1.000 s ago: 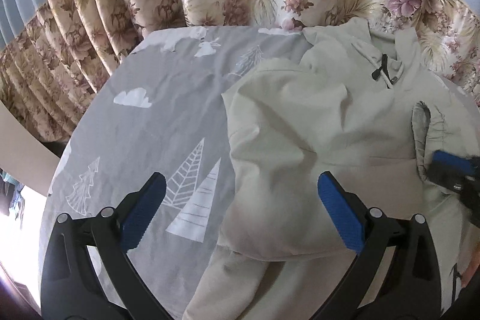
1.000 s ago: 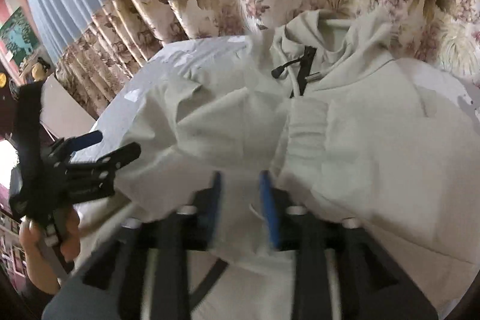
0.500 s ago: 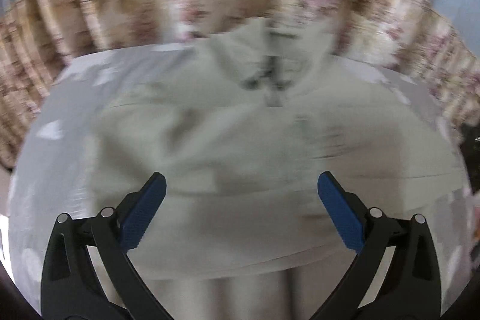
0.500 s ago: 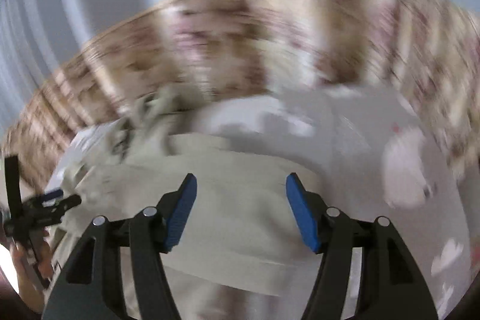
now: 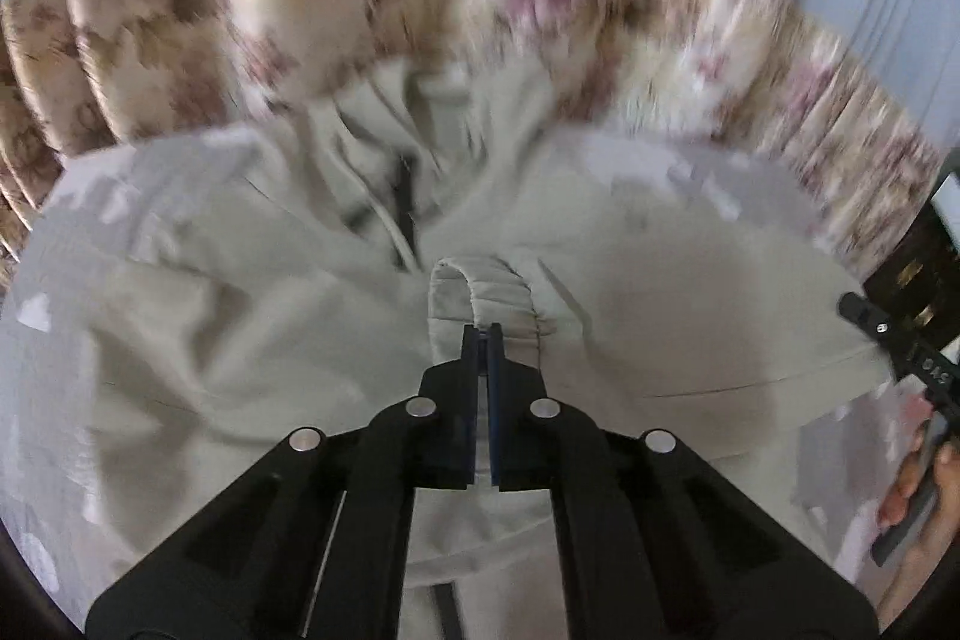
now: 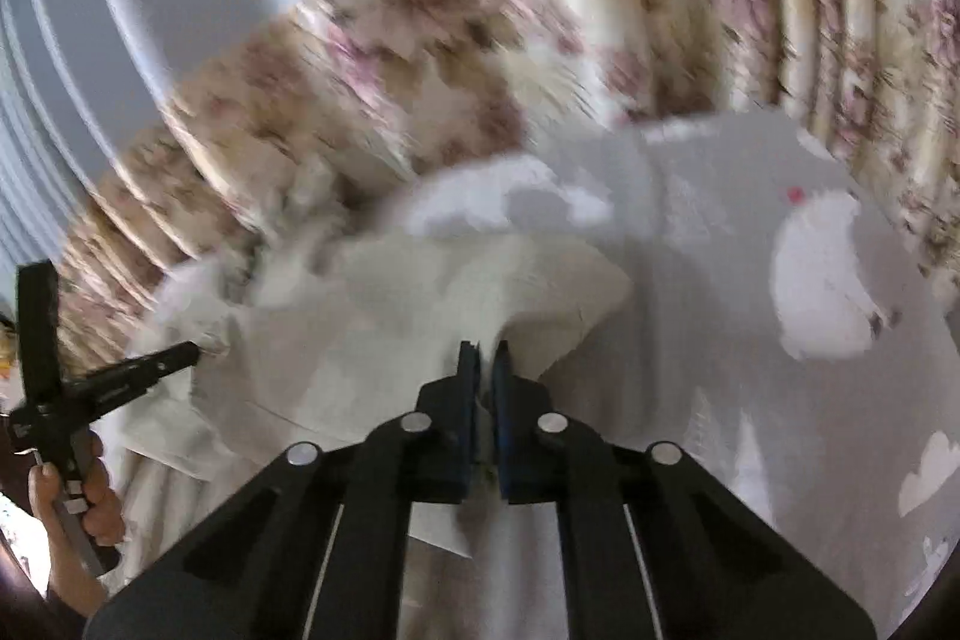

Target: Fold large clothes

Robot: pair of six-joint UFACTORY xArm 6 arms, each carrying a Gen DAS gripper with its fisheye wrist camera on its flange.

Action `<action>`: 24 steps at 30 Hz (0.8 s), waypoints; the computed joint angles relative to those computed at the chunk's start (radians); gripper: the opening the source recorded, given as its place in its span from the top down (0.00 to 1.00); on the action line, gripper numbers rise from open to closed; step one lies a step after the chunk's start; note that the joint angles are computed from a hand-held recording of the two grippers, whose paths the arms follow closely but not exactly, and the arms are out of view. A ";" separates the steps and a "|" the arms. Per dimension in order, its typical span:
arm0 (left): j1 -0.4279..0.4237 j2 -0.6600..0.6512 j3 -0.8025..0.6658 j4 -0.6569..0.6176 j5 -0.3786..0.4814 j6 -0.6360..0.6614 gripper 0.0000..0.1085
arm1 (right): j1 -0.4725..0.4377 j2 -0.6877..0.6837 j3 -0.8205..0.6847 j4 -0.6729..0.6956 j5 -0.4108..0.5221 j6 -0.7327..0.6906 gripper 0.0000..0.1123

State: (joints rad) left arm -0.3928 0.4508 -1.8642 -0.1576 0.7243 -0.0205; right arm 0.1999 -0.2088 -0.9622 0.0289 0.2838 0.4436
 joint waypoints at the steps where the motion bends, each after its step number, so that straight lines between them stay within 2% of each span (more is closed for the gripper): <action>1: 0.010 -0.030 0.031 0.010 -0.024 0.001 1.00 | 0.019 0.013 -0.023 0.006 -0.005 -0.019 0.95; 3: 0.039 -0.081 0.086 0.055 -0.060 -0.009 1.00 | 0.054 0.040 -0.061 -0.017 0.002 -0.036 0.95; 4: 0.055 -0.087 0.093 0.066 -0.057 -0.014 1.00 | 0.077 0.073 -0.105 -0.084 0.031 -0.007 0.95; 6: 0.093 -0.095 0.113 0.089 -0.051 -0.038 1.00 | 0.108 0.131 -0.173 -0.122 0.084 -0.006 0.95; 8: 0.128 -0.100 0.152 0.218 -0.063 -0.119 1.00 | 0.137 0.207 -0.252 -0.169 0.163 0.001 0.92; 9: 0.141 -0.101 0.167 0.249 -0.062 -0.134 1.00 | 0.148 0.239 -0.288 -0.236 0.222 0.027 0.88; 10: 0.154 -0.099 0.181 0.270 -0.053 -0.144 1.00 | 0.154 0.249 -0.300 -0.261 0.255 0.028 0.71; 11: 0.172 -0.099 0.203 0.281 -0.039 -0.148 1.00 | 0.157 0.250 -0.300 -0.269 0.270 0.028 0.63; 13: 0.192 -0.113 0.238 0.257 -0.024 -0.129 1.00 | 0.143 0.195 -0.233 -0.226 0.207 0.020 0.55; 15: 0.203 -0.150 0.292 0.223 -0.057 -0.105 0.86 | 0.127 0.146 -0.187 -0.243 0.158 0.062 0.47; 17: 0.188 -0.171 0.315 0.246 -0.092 -0.131 0.31 | 0.108 0.121 -0.183 -0.343 0.174 0.142 0.47; 18: 0.176 -0.181 0.335 0.270 -0.132 -0.154 0.24 | 0.105 0.120 -0.191 -0.395 0.196 0.170 0.47; 20: 0.146 -0.190 0.349 0.286 -0.177 -0.149 0.22 | 0.102 0.125 -0.207 -0.503 0.245 0.211 0.47; 24: 0.092 -0.120 0.269 0.347 -0.139 -0.132 0.22 | 0.115 0.144 -0.214 -0.565 0.307 0.111 0.47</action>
